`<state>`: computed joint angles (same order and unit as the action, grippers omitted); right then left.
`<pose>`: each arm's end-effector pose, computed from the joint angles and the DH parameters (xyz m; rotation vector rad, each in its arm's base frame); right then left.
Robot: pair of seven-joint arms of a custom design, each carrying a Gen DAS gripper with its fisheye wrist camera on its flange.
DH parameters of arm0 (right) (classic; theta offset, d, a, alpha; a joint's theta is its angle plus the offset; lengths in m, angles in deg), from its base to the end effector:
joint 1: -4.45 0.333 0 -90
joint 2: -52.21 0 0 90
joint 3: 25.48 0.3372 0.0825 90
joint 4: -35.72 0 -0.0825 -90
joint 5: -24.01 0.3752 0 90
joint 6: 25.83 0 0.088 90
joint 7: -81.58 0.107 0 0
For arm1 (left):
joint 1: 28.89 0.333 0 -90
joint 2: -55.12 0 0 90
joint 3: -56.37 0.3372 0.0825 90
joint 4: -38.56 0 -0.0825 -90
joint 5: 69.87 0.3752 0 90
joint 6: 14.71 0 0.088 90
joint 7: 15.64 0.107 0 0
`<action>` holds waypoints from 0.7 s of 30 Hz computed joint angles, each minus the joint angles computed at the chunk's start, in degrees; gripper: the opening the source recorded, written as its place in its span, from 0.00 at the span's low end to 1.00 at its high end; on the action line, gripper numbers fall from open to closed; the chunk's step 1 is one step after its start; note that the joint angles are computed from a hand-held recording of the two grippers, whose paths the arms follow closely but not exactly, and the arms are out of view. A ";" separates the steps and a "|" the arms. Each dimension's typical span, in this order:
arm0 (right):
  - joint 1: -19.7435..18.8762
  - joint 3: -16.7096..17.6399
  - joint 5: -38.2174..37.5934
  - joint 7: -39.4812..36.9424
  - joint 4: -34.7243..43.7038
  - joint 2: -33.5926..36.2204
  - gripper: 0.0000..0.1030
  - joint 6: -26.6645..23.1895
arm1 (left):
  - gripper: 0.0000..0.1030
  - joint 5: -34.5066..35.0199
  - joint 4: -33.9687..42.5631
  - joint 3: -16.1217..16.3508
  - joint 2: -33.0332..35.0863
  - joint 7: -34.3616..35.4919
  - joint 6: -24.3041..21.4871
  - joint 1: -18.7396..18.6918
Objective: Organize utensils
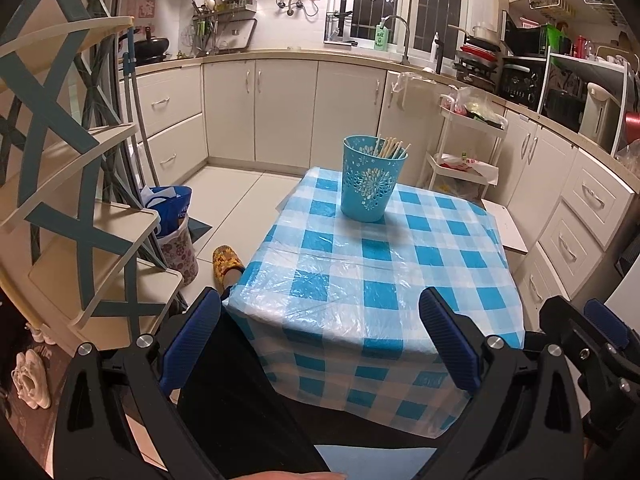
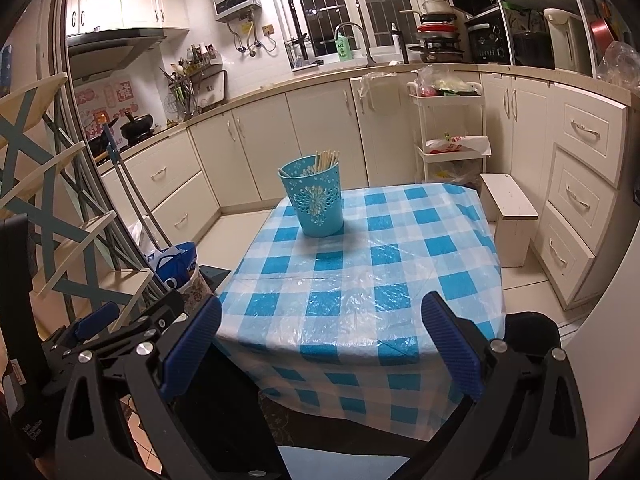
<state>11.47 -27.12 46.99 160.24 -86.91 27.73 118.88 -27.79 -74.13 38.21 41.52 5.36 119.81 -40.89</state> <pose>0.4553 0.0359 0.6919 -1.6753 1.5788 -0.4306 0.4468 -0.2714 0.6638 -1.8814 1.3940 -0.7808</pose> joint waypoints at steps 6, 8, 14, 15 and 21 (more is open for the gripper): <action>0.10 -0.11 0.07 -0.27 -0.04 0.03 0.93 0.09 | 0.93 0.15 0.04 -0.05 -0.05 -0.12 0.04 0.03; 0.01 0.06 -0.03 -0.01 -0.16 -0.10 0.93 0.09 | 0.93 0.10 0.05 -0.04 -0.07 -0.21 0.01 0.01; 0.16 -0.06 0.02 -0.06 0.05 0.05 0.93 -0.16 | 0.93 -0.15 0.05 0.00 -0.03 -0.10 0.04 -0.05; 0.25 -0.16 0.12 -0.27 0.15 0.08 0.93 -0.29 | 0.93 -0.27 0.22 -0.04 0.03 -0.10 -0.12 -0.09; -0.05 0.11 -0.05 0.14 -0.01 -0.03 0.93 0.23 | 0.93 -2.76 -2.02 1.36 -0.96 -0.37 4.56 -0.15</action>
